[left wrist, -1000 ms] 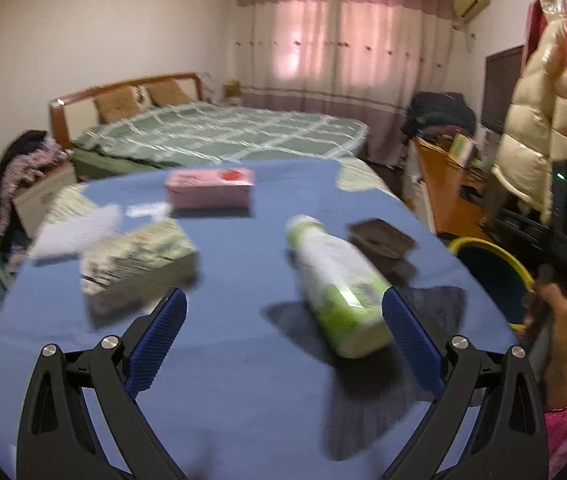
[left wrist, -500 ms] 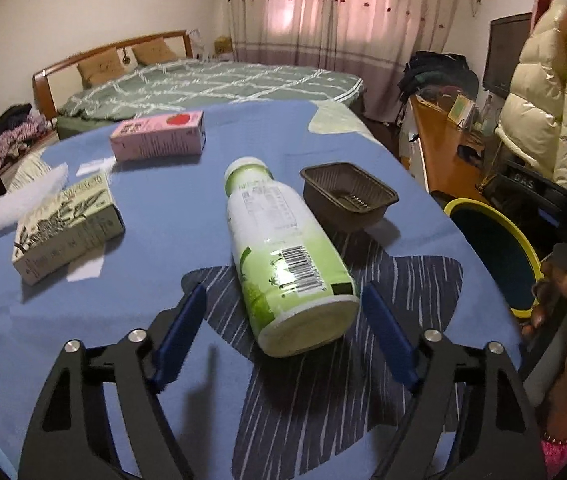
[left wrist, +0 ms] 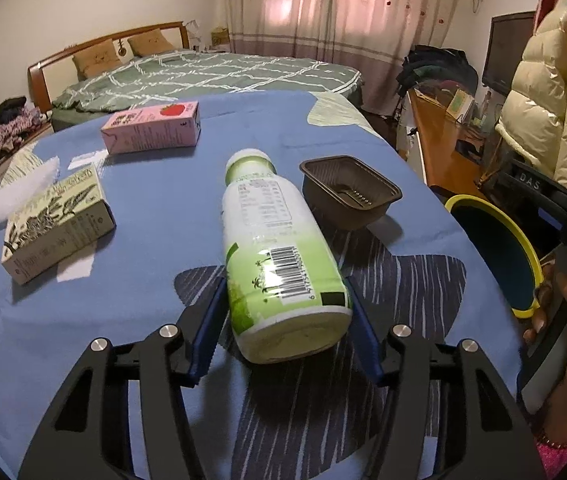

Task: Collect trash
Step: 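Grasp the white-and-green drink bottle with the left gripper, then carry the drink bottle over the bin and open the left gripper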

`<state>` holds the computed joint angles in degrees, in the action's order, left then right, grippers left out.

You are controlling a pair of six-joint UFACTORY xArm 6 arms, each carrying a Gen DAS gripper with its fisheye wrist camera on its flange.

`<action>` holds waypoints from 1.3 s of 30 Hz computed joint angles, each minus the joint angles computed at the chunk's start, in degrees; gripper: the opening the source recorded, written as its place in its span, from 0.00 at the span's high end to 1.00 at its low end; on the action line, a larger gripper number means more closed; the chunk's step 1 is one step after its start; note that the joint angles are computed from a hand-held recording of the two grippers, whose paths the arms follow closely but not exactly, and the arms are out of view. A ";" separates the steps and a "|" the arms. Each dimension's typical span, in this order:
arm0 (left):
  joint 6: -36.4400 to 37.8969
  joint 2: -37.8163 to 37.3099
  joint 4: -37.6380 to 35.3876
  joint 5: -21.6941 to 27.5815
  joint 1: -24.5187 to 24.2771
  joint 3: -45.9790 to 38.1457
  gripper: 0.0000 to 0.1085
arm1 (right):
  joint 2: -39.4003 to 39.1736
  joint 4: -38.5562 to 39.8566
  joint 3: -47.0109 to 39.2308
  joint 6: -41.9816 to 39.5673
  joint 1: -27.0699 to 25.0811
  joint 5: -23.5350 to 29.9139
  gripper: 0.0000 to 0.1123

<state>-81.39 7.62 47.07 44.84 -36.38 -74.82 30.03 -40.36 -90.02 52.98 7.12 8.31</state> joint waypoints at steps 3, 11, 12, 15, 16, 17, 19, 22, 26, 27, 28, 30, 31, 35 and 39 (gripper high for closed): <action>0.08 -1.45 1.26 0.95 -0.58 0.55 0.48 | -0.01 0.02 0.02 0.10 0.02 -0.01 0.29; 0.30 -6.74 7.20 4.35 -2.16 0.51 0.50 | -0.11 0.44 0.23 -0.15 0.17 -0.35 0.29; 0.80 -6.98 7.32 4.66 -2.24 0.09 0.50 | -0.20 0.68 0.39 -0.37 0.13 -0.50 0.29; 2.03 -7.14 7.81 4.60 -1.77 -0.88 0.50 | -0.34 0.83 0.57 -0.46 0.19 -0.62 0.29; 2.59 -7.04 7.53 4.26 -1.29 -1.25 0.50 | -0.36 0.89 0.60 -0.50 0.21 -0.62 0.29; 2.88 -6.77 7.40 4.14 -1.06 -1.74 0.50 | -0.39 0.82 0.63 -0.44 0.21 -0.64 0.29; 3.88 -5.82 7.48 3.51 -0.10 -3.18 0.51 | -0.35 0.92 0.62 -0.58 0.16 -0.66 0.29; 5.29 -3.87 7.39 2.67 1.14 -5.53 0.51 | -0.37 2.11 0.78 -1.79 0.19 -0.90 0.29; 6.84 -1.81 7.08 1.58 2.79 -8.07 0.51 | -0.40 1.88 0.81 -1.57 0.23 -1.00 0.29; 7.00 -1.21 7.28 1.54 3.05 -8.70 0.51 | -0.52 1.59 0.94 -1.36 0.25 -1.14 0.29; 7.28 -0.65 7.52 1.62 3.31 -9.38 0.51 | -0.64 0.95 1.02 -0.83 0.27 -1.21 0.29; 7.67 0.25 7.90 1.80 3.59 -10.46 0.52 | -1.02 0.03 1.50 -0.14 0.26 -1.68 0.29; 7.91 0.56 7.91 1.72 3.71 -10.81 0.52 | -1.35 0.87 2.09 -0.98 0.30 -2.26 0.29; 9.09 0.87 7.71 1.52 3.83 -11.44 0.52 | -3.57 5.79 5.40 -6.05 0.20 -5.13 0.29; 9.40 0.02 7.83 1.58 3.61 -11.28 0.52 | -6.53 5.56 9.02 -7.33 -0.67 -8.48 0.25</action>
<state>-71.99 7.63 54.91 46.41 -32.77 -86.10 23.50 -34.81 -80.99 45.65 6.45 -0.17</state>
